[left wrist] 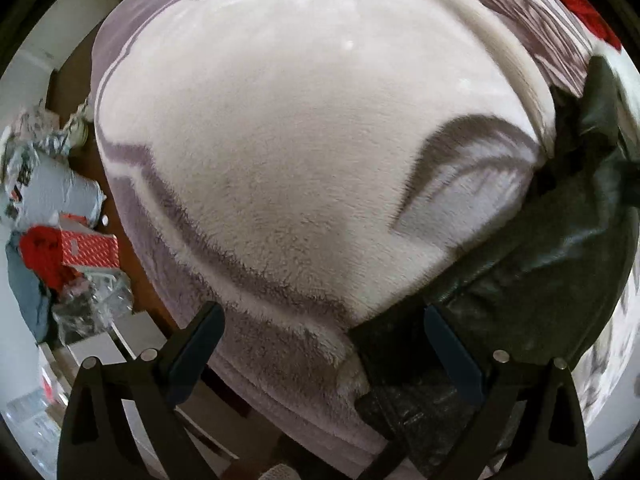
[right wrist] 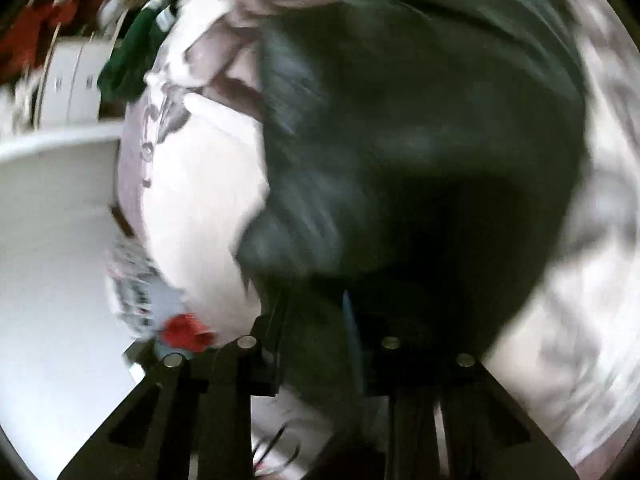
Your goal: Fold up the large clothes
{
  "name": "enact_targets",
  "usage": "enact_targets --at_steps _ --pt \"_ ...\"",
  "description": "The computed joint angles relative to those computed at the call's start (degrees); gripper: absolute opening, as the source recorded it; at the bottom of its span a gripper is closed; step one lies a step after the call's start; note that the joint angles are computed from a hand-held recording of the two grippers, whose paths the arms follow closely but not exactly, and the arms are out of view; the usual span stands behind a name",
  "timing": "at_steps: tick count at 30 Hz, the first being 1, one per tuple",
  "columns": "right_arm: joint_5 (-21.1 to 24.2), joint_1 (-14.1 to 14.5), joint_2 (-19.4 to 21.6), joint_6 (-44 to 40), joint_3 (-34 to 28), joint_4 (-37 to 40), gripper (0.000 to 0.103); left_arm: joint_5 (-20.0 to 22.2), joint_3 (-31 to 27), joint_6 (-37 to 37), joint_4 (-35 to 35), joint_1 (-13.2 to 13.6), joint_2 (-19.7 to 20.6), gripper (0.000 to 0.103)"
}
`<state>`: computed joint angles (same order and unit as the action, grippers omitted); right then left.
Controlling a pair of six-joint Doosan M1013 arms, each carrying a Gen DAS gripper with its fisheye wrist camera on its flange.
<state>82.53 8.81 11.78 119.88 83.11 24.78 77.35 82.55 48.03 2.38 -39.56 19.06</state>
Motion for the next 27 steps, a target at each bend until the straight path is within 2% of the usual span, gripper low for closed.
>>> enact_targets --at_steps 2,3,5,7,9,10,11,12,17,18,22,24,26,27 --pt "4.0 2.1 5.2 0.0 -3.0 -6.4 0.025 -0.5 0.9 -0.3 -0.9 0.4 -0.3 0.103" --pt "4.2 2.5 6.3 -0.6 -2.7 -6.9 0.024 -0.6 1.4 -0.1 -1.6 0.6 -0.3 0.103" --pt "4.1 2.4 7.3 1.2 -2.8 -5.9 0.025 -1.4 2.3 0.3 -3.5 1.1 -0.9 0.103" --pt "8.6 1.9 8.1 0.9 -6.1 -3.8 0.024 -3.4 3.4 0.7 -5.0 1.6 -2.2 0.103" --pt "9.4 0.0 6.9 2.7 -7.0 0.4 0.034 -5.0 4.0 0.9 -5.0 1.5 -3.2 0.103" --pt "8.4 -1.0 5.9 4.2 -7.6 0.5 0.039 -5.9 4.1 0.7 -5.1 1.4 -3.6 0.103" --pt "8.1 -1.6 5.5 5.7 -8.9 -1.4 0.049 -7.1 4.5 0.6 -5.7 1.4 -4.1 0.103" --pt "8.3 -2.3 5.5 6.2 -9.9 -2.8 0.054 -8.7 5.1 0.6 -6.7 1.7 -4.7 0.103" --pt "9.7 -5.8 6.3 7.8 -14.6 -5.9 0.054 -16.2 9.8 4.3 -14.9 3.6 -6.8 0.101" --pt "10.5 -6.5 5.6 7.1 -13.7 -6.3 0.054 -17.2 10.8 5.8 -17.3 3.9 -6.8 0.101" --pt "12.5 -6.1 4.0 6.4 -9.6 -5.7 0.054 -20.1 13.3 9.9 -26.3 4.5 -5.9 0.100" --pt "12.4 -6.0 3.0 6.8 -6.6 -4.8 0.054 -23.2 13.8 7.4 -23.4 3.3 -6.4 0.085" --pt "11.7 -5.8 2.7 8.1 -4.6 -3.5 0.054 -25.2 14.0 6.8 -22.5 2.8 -7.0 0.028" --pt "11.4 -5.6 2.6 8.3 -3.8 -2.7 0.054 -25.3 14.1 5.9 -21.8 2.6 -7.3 0.027"
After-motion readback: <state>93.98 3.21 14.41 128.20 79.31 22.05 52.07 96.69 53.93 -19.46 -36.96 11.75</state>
